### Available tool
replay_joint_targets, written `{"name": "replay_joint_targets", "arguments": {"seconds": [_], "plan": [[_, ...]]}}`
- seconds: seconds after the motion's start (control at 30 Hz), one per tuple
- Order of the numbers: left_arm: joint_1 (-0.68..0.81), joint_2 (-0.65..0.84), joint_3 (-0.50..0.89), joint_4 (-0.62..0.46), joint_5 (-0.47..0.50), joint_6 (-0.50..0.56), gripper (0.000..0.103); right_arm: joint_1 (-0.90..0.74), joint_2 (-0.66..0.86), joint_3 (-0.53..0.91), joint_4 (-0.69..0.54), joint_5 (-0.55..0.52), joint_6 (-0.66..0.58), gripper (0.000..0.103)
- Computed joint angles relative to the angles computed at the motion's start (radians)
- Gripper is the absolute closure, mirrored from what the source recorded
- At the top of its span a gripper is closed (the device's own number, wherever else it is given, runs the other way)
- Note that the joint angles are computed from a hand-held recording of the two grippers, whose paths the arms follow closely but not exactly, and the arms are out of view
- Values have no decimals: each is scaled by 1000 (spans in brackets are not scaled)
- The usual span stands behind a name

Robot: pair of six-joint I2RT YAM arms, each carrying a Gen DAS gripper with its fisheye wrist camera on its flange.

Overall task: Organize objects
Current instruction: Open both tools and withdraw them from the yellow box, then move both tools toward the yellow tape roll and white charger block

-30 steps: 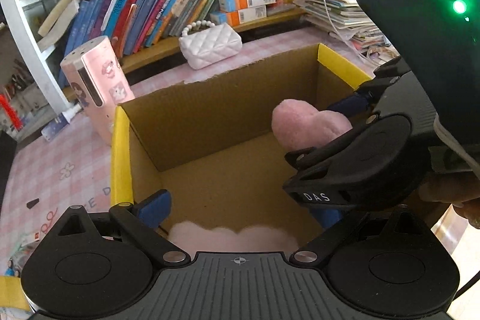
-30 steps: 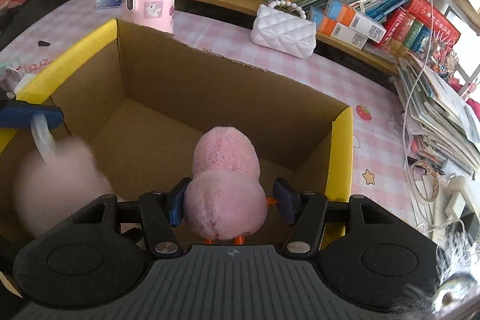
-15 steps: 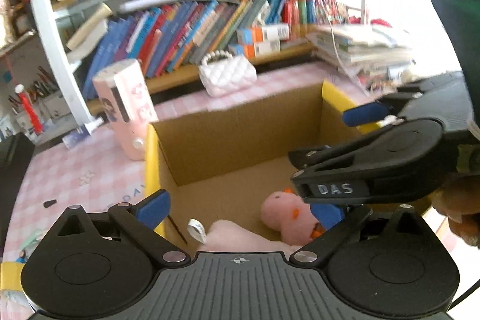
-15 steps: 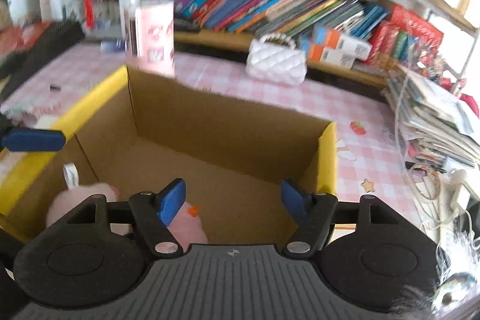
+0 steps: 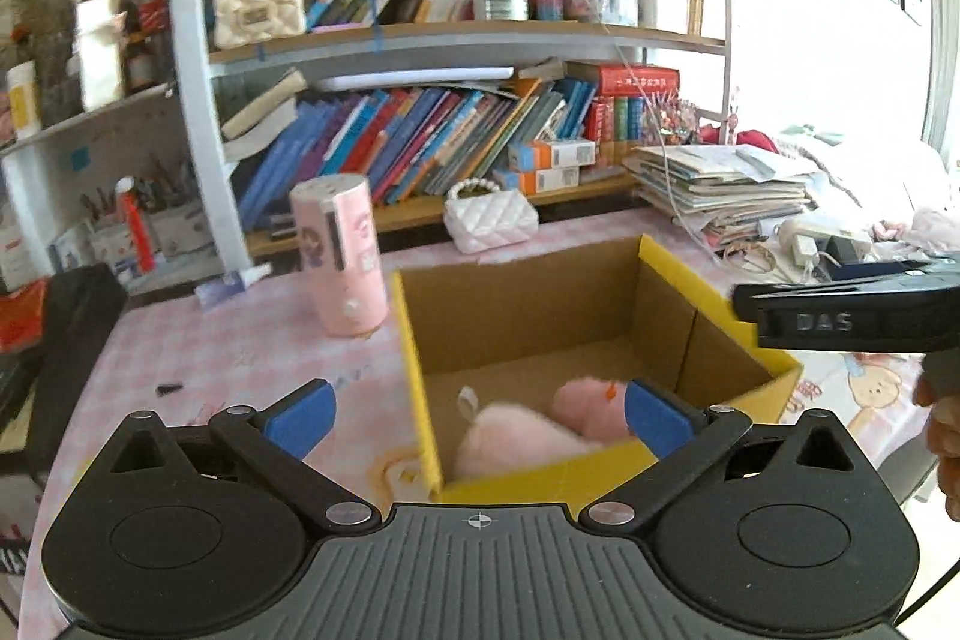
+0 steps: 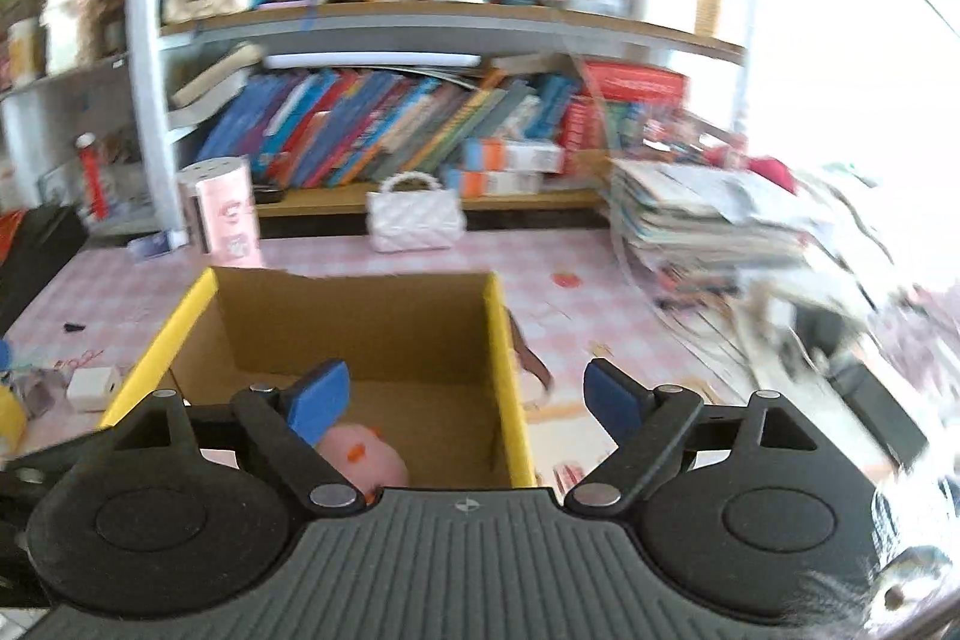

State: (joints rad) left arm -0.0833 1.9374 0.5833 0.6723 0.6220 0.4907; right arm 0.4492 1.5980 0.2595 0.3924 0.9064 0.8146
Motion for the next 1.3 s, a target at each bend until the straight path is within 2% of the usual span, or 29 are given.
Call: {"name": "replay_joint_targets", "arguments": {"seconds": [0.1,0.23,0.33,0.4,0.47,0.7,0.87,1.3], "plan": [[68,13,-11,-36,35,56,0,132,61,60,-244,80,298,18],[173,34,-25,-92,63,156,0,320,212,208,-614,93,723,18],[263,50,-17,-163,86,230,0,436,333,328,-803,70,931,18],[323,64,-2,-216,106,271,0,495,396,396,-874,47,1006,18],[373,78,12,-247,112,302,0,542,444,454,-899,18,1023,18],[509,114,58,-325,115,407,0,637,574,651,-938,-19,955,18],[590,143,106,-391,114,485,0,654,623,731,-910,-38,897,17],[713,191,236,-476,133,513,0,660,691,886,-815,-47,721,16]]}}
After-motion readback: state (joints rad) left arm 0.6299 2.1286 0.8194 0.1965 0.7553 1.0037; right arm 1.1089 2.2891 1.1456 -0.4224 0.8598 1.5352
